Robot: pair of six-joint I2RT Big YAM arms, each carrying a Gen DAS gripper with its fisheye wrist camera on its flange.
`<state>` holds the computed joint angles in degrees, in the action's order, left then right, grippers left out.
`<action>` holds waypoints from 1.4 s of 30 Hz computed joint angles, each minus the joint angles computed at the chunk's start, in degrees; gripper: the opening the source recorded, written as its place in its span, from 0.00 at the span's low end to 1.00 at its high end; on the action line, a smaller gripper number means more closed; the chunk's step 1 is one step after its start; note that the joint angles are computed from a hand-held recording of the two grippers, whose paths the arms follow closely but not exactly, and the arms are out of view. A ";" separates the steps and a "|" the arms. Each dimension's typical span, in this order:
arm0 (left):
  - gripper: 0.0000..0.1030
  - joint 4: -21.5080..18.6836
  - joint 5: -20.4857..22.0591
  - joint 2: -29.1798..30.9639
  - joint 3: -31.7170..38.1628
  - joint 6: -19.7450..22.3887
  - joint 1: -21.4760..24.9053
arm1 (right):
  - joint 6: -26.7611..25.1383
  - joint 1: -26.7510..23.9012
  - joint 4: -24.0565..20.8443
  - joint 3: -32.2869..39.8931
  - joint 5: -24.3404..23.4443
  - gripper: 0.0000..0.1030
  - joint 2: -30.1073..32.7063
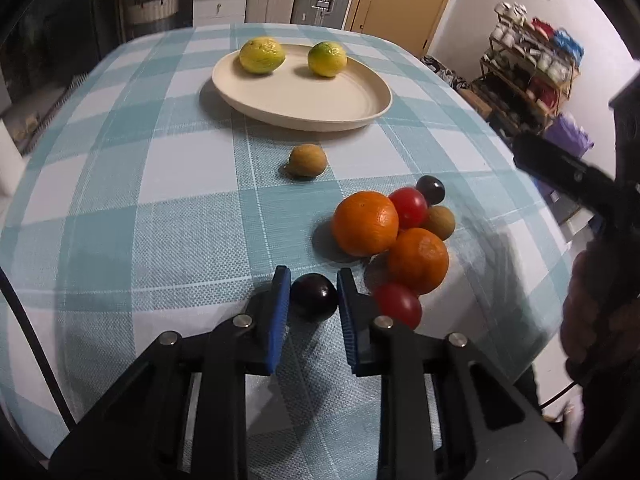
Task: Organize fruits
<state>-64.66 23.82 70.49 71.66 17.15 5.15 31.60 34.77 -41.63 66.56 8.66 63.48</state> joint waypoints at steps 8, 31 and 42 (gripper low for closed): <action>0.20 -1.10 2.01 0.75 1.53 -1.15 1.99 | 2.52 -1.99 1.64 -1.48 -4.57 0.99 -0.02; 0.20 -3.13 4.57 4.21 5.27 -3.16 4.45 | 2.82 -2.67 0.61 -1.44 -6.73 0.65 4.44; 0.20 -3.68 4.74 4.67 5.40 -3.02 4.12 | 1.97 -2.63 -0.68 -0.41 -7.38 0.33 6.29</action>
<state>-68.35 28.56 75.17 77.05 14.13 9.27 33.57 32.14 -42.31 66.14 1.28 69.77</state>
